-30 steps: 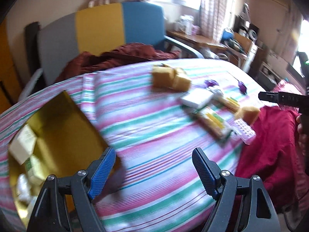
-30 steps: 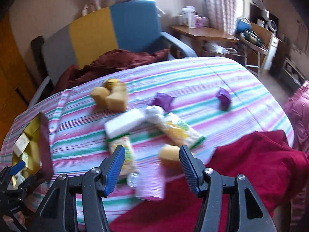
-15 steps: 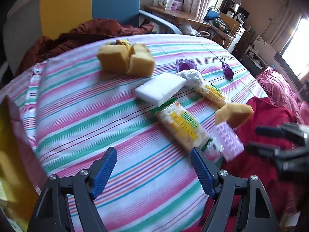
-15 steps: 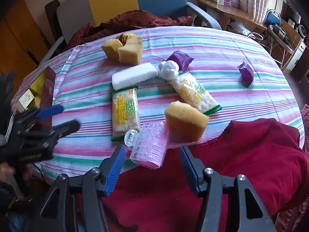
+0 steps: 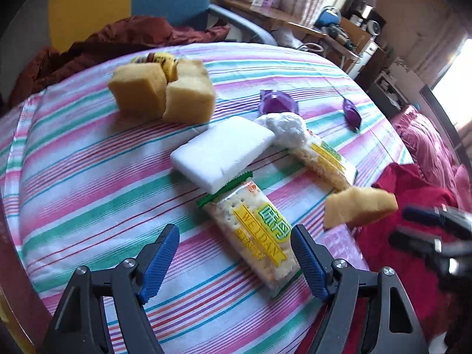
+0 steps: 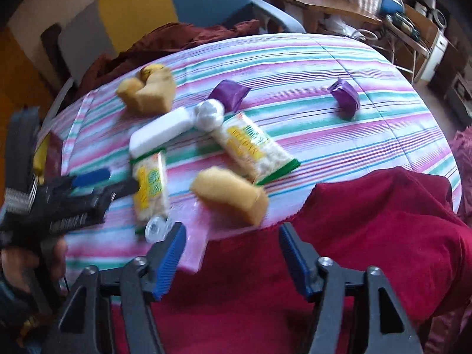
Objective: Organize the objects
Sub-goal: 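Move both tools back over the remaining items on the table, then grasp the yellow sponge with the right tool while the left tool grasps the pink hair roller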
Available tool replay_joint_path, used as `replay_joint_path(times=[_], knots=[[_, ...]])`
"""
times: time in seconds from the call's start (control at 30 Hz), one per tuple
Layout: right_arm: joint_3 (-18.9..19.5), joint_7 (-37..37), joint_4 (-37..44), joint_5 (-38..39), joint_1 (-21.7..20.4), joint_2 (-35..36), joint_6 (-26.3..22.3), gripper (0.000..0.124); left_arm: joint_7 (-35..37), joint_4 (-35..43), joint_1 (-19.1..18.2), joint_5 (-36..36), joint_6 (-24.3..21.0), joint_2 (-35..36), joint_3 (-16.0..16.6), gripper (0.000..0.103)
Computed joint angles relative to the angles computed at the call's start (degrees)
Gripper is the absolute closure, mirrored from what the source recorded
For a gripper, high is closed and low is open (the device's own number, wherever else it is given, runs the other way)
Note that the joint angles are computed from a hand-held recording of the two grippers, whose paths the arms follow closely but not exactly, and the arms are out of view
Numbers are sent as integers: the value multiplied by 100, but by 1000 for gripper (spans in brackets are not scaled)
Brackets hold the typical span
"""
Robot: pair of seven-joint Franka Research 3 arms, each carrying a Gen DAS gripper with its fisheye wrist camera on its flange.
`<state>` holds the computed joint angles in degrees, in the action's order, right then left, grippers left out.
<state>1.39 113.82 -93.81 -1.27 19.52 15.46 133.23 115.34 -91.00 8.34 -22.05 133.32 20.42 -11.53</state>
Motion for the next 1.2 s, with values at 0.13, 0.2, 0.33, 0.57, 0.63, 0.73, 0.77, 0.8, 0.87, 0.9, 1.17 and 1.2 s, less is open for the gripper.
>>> replay_joint_path(times=[0.13, 0.2, 0.33, 0.57, 0.63, 0.73, 0.77, 0.8, 0.87, 0.9, 1.17, 1.2], knots=[[-16, -26, 450, 132, -40, 329, -146, 54, 1008, -441, 353, -942, -21, -304, -217, 26], [-53, 20, 753, 103, -21, 556, -380, 54, 1689, -713, 401, -1351, -31, -528, -241, 26], [-40, -44, 1203, 333, -76, 908, -811, 54, 2964, -1113, 253, -1771, -67, -874, -179, 24], [-48, -223, 1098, 583, -137, 897, -642, 88, 3826, -944, -129, -1878, -332, -789, -23, 22], [-47, -190, 929, 672, -158, 807, -449, 91, 3801, -796, -199, -1734, -397, -654, -2, 22], [-34, -145, 653, 818, -195, 664, -92, 97, 3754, -527, -241, -1545, -502, -431, -27, 22], [-42, -101, 617, 828, -192, 645, -22, 97, 3754, -456, -251, -1490, -515, -368, -50, 22], [-46, -58, 540, 850, -196, 603, 80, 97, 3772, -393, -247, -1441, -565, -310, -74, 22], [-18, -78, 547, 921, -225, 615, 94, 97, 3774, -191, -241, -1335, -767, -166, -129, 22], [-10, -79, 559, 958, -238, 627, 79, 97, 3812, -122, -234, -1306, -828, -109, -160, 21], [-5, -69, 636, 1084, -288, 698, -27, 97, 3845, 210, -287, -931, -1253, 182, -263, 28], [9, -82, 672, 1141, -311, 726, -85, 97, 3800, 246, -276, -920, -1308, 215, -268, 28]])
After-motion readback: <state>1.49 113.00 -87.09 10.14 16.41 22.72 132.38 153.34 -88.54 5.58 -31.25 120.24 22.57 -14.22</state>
